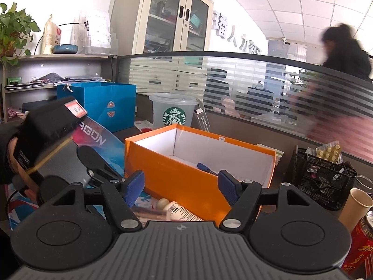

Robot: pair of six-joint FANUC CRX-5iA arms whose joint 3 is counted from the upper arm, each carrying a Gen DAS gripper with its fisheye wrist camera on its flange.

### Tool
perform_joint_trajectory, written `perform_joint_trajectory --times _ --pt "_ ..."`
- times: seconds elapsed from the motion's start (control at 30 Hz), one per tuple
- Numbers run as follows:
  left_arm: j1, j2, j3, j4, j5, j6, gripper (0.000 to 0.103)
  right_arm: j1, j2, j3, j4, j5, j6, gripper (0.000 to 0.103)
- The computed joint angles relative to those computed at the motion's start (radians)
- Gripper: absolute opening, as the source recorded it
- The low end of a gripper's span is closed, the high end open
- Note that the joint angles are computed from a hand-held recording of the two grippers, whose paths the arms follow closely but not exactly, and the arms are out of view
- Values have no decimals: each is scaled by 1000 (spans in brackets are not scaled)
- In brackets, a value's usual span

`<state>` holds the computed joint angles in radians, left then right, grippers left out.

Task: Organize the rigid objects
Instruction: 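Lift the glass bottle toward the box with the left tool while the right tool grasps the white remote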

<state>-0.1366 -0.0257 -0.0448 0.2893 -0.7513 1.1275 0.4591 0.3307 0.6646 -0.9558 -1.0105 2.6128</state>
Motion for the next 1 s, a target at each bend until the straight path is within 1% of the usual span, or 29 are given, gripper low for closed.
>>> perform_joint_trajectory --times 0.17,0.3,0.43,0.53,0.63,0.73,0.8,0.93,1.0 --pt "13 -21 18 -3 -6 -21 36 -2 -1 1 -7 6 3 67" --pt "35 -28 46 12 -19 -63 36 -1 1 12 -11 5 11 67" --pt "60 -17 91 28 -40 -105 36 -4 11 31 -16 3 11 67" --pt "81 5 132 40 -64 -154 36 -3 23 47 15 4 -15 67" --pt "97 35 181 32 -94 -174 36 -1 42 63 72 -35 -43 67" --pt "116 67 225 39 -119 -194 36 16 63 73 172 -93 -89 67" --pt "124 85 247 41 -127 -200 36 18 83 83 216 -143 -117 66" --pt "142 116 268 82 -143 -231 36 28 109 93 306 -201 -146 65" --pt "148 126 274 93 -149 -245 36 12 139 135 293 -252 -164 65"
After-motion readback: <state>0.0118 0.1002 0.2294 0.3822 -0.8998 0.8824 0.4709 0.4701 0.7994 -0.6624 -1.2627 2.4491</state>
